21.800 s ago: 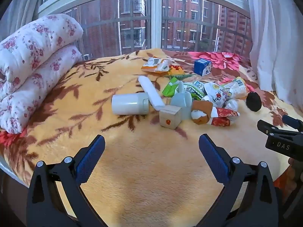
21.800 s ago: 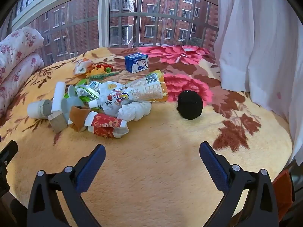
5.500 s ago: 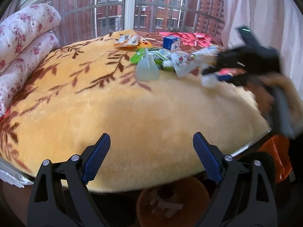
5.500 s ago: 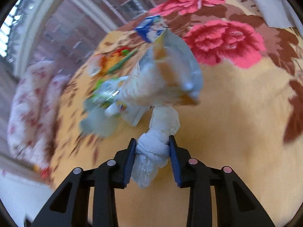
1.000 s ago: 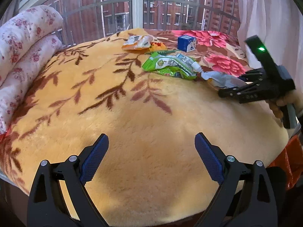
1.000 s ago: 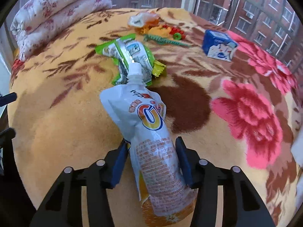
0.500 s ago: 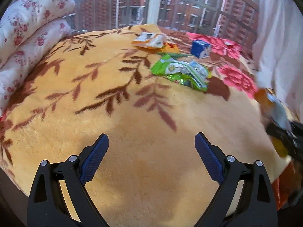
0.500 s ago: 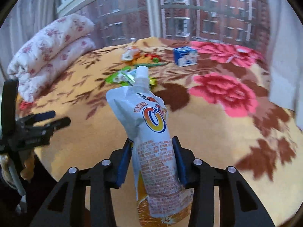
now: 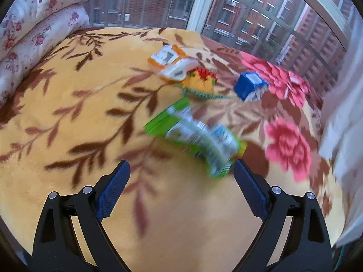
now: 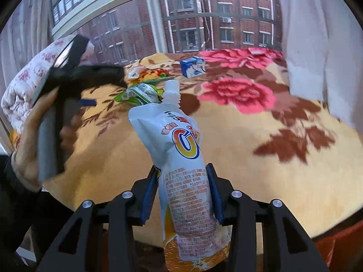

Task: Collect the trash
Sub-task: 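Grasp the white juice pouch with the right tool while the left tool grasps the green snack bag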

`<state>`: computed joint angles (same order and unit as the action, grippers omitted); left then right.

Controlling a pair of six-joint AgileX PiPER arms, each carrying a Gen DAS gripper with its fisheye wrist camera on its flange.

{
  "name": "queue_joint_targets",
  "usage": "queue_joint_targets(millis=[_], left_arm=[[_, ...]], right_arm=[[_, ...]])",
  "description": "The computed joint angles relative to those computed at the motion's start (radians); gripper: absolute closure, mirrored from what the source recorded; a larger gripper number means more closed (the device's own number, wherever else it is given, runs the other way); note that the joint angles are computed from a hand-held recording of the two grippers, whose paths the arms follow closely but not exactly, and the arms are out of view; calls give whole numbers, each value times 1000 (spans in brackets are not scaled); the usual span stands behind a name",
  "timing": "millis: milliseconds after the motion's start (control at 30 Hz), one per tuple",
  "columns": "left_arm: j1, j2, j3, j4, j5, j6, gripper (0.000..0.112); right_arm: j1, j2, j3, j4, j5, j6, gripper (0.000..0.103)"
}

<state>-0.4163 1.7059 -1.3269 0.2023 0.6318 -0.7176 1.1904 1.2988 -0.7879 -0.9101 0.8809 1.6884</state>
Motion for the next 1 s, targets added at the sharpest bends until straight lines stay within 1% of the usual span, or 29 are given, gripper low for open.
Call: queue_joint_targets(millis=[67,167,267,300,367,400,467,533,567,600,633,667,700,733,767,800,833,867,900,933,1000], left_arm=[[-10,67,-99,6,49,-58,22],[-31,171,-249,67,139,-177,22],[-57,278,-394,157,271,-293,22],[-56,297,-413,161,287,-313,22],[-46,340,-443,150,289,-351,22],[-44,373,-472,151,303,-366,22],[-33,440,-532,133,330,-352,22],[-13,491,-554,86,313,-284,22],[-15,493,-539,108,295,-270,24],[-29,470,-488,166,250,-296,28],[-44,446,-440,220,216,-317,39],[-47,425,-402,238,186,-316,51],[-42,388,-344,238,131,-298,58],[-36,365,-310,226,100,-280,66],[-20,336,-263,182,54,-234,71],[4,291,-191,115,-11,-160,73],[10,267,-155,89,-40,-126,75],[22,238,-107,59,-80,-82,81],[29,208,-66,14,-109,-21,82],[45,163,-5,-51,-142,73,83],[59,80,96,-117,-194,205,84]], right_arm=[[16,-27,41,-20,-4,73,61],[29,-47,69,-30,-16,110,61],[31,-55,84,-40,-44,122,61],[29,-58,88,-44,-59,123,61],[26,-61,96,-57,-78,133,61],[25,-62,99,-64,-87,140,61],[21,-66,105,-77,-101,152,61],[19,-70,111,-88,-108,167,61],[19,-72,114,-92,-108,172,61],[22,-74,116,-99,-103,183,61],[27,-76,119,-106,-97,194,61],[30,-77,121,-111,-94,202,61],[31,-77,120,-110,-92,203,61],[34,-76,118,-108,-89,205,61],[37,-76,117,-107,-88,208,61],[46,-73,112,-105,-85,209,61],[56,-68,106,-104,-76,211,61],[66,-61,98,-103,-67,212,61],[76,-53,90,-102,-63,212,61],[80,-43,79,-94,-67,204,61],[93,-19,57,-90,-66,206,61]])
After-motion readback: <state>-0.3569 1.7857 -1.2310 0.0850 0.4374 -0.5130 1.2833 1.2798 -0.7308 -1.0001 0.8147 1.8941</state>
